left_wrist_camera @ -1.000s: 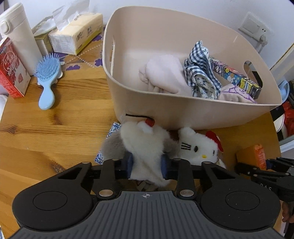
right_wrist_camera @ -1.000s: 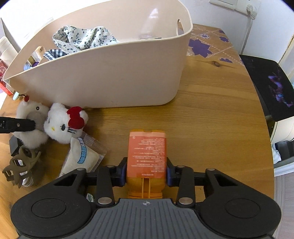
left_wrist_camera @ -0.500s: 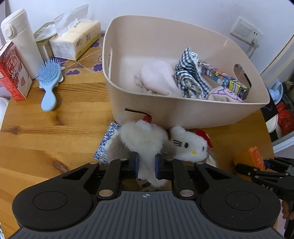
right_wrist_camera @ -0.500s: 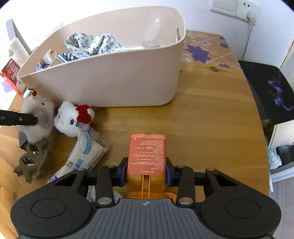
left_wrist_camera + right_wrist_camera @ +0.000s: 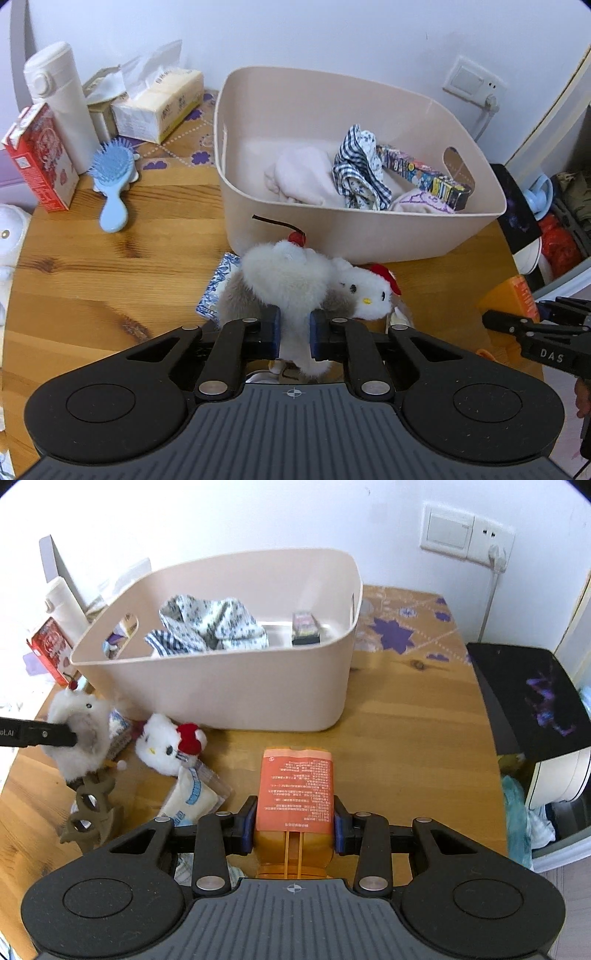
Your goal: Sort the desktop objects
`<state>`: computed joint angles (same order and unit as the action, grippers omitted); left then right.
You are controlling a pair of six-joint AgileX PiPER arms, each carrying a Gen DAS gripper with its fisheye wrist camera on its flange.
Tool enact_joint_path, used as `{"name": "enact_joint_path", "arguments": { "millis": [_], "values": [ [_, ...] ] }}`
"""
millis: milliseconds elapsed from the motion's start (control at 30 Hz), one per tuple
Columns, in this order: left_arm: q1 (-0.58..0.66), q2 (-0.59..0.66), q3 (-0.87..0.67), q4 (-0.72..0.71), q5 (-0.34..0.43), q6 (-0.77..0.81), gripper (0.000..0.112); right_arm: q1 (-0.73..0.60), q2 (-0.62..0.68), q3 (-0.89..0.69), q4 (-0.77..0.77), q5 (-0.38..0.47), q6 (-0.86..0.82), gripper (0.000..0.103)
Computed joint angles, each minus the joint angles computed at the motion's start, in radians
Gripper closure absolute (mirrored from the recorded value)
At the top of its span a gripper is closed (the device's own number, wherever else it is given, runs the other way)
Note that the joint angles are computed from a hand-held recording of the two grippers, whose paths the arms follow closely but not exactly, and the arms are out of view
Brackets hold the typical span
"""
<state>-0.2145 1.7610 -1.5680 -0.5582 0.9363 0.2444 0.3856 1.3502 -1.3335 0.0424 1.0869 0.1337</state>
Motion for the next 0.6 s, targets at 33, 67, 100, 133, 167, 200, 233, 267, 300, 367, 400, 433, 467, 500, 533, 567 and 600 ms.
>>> {"name": "enact_joint_path", "arguments": {
  "millis": [33,67,100,133,167,200,233,267,300,367,400,433,467,500,533,567,600],
  "values": [
    [0.006,-0.01,0.008,-0.005,-0.002,0.002,0.098,-0.003,-0.003,-0.005,0.001,0.001,-0.004,0.067],
    [0.012,-0.02,0.016,-0.012,-0.006,0.006,0.098,-0.004,-0.006,-0.012,0.0,0.003,-0.005,0.067],
    [0.017,-0.027,0.022,-0.016,-0.009,0.009,0.098,-0.005,-0.009,-0.018,-0.001,0.004,-0.006,0.067],
    [0.021,-0.035,0.026,-0.017,-0.011,0.01,0.098,-0.007,-0.01,-0.025,-0.003,0.006,-0.008,0.067],
    [0.027,-0.043,0.03,-0.017,-0.014,0.01,0.098,-0.008,-0.011,-0.029,-0.003,0.005,-0.01,0.067],
    [0.032,-0.047,0.031,-0.019,-0.015,0.008,0.098,-0.012,-0.013,-0.036,-0.001,0.005,-0.013,0.067],
    [0.038,-0.05,0.03,-0.022,-0.013,0.008,0.098,-0.019,-0.012,-0.044,0.003,0.004,-0.019,0.067],
    [0.044,-0.054,0.03,-0.023,-0.013,0.008,0.098,-0.023,-0.013,-0.048,0.005,0.002,-0.022,0.067],
    [0.049,-0.058,0.03,-0.025,-0.012,0.009,0.098,-0.026,-0.015,-0.053,0.007,0.002,-0.024,0.067],
    [0.055,-0.059,0.026,-0.023,-0.011,0.006,0.098,-0.032,-0.015,-0.067,0.01,0.005,-0.027,0.067],
    [0.055,-0.058,0.023,-0.018,-0.011,-0.001,0.098,-0.034,-0.016,-0.069,0.011,0.006,-0.029,0.067],
    [0.055,-0.055,0.02,-0.012,-0.01,-0.009,0.098,-0.036,-0.016,-0.071,0.012,0.006,-0.032,0.067],
    [0.056,-0.051,0.017,-0.006,-0.007,-0.017,0.098,-0.037,-0.018,-0.072,0.014,0.008,-0.033,0.067],
    [0.056,-0.05,0.019,-0.001,-0.011,-0.023,0.098,-0.039,-0.018,-0.072,0.015,0.008,-0.032,0.067],
    [0.058,-0.051,0.022,-0.001,-0.012,-0.024,0.098,-0.039,-0.018,-0.073,0.016,0.009,-0.032,0.067],
    [0.063,-0.053,0.025,-0.01,-0.015,-0.021,0.098,-0.038,-0.017,-0.074,0.015,0.009,-0.03,0.067],
    [0.071,-0.055,0.024,-0.024,-0.014,-0.019,0.098,-0.037,-0.018,-0.074,0.014,0.009,-0.027,0.067]
  ]
}}
